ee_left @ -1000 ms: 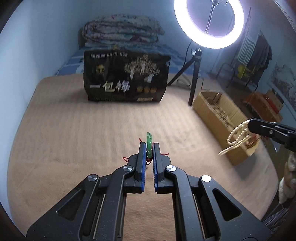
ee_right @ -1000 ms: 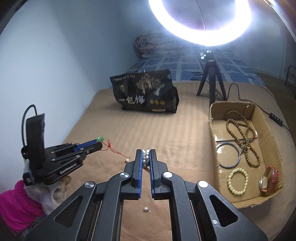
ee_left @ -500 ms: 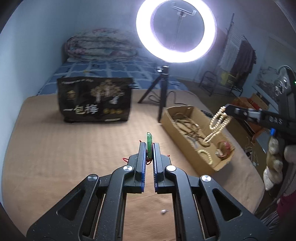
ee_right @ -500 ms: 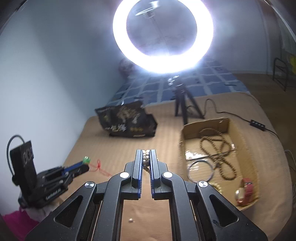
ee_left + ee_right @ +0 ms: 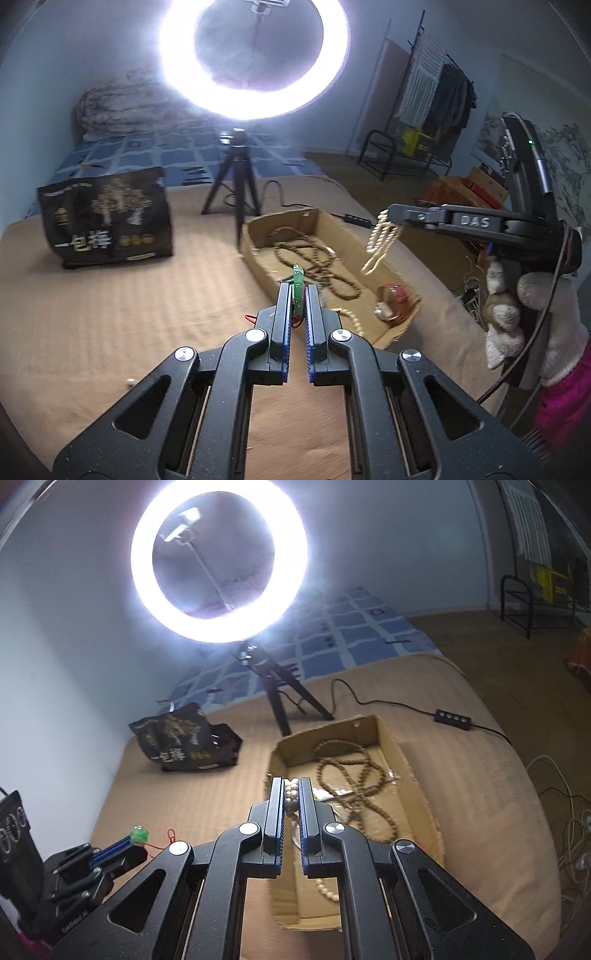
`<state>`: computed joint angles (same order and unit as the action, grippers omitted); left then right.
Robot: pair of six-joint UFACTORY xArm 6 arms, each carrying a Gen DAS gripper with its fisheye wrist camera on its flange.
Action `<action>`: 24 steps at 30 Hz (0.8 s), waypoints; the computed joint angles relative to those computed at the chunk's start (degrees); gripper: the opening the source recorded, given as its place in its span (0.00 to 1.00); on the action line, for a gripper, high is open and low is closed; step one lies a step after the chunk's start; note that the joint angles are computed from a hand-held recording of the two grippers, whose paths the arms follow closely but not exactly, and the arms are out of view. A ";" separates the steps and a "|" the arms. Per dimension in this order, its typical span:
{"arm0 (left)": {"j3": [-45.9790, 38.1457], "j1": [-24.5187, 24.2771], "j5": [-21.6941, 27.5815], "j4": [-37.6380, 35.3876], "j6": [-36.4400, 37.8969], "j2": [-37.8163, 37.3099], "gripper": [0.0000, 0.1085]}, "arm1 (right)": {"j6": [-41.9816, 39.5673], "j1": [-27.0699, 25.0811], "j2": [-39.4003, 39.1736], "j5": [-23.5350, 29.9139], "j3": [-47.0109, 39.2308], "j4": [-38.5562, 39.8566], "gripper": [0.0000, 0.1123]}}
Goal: Organize jewelry
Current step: 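Carry the jade charm and pearl necklace over the cardboard box with both tools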
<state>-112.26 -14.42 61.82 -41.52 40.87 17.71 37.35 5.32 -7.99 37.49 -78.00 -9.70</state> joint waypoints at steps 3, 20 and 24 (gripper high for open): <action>0.83 -1.69 -0.34 0.16 -0.58 -0.17 0.04 | 0.04 -0.97 -0.34 0.17 0.89 0.29 0.05; 3.14 -7.38 -1.02 2.82 -2.06 0.79 0.04 | -2.27 -3.49 -0.61 1.48 3.58 3.51 0.05; 3.39 -7.79 -1.10 3.02 -2.09 0.82 0.04 | -2.82 -4.01 -0.73 1.43 4.03 4.87 0.05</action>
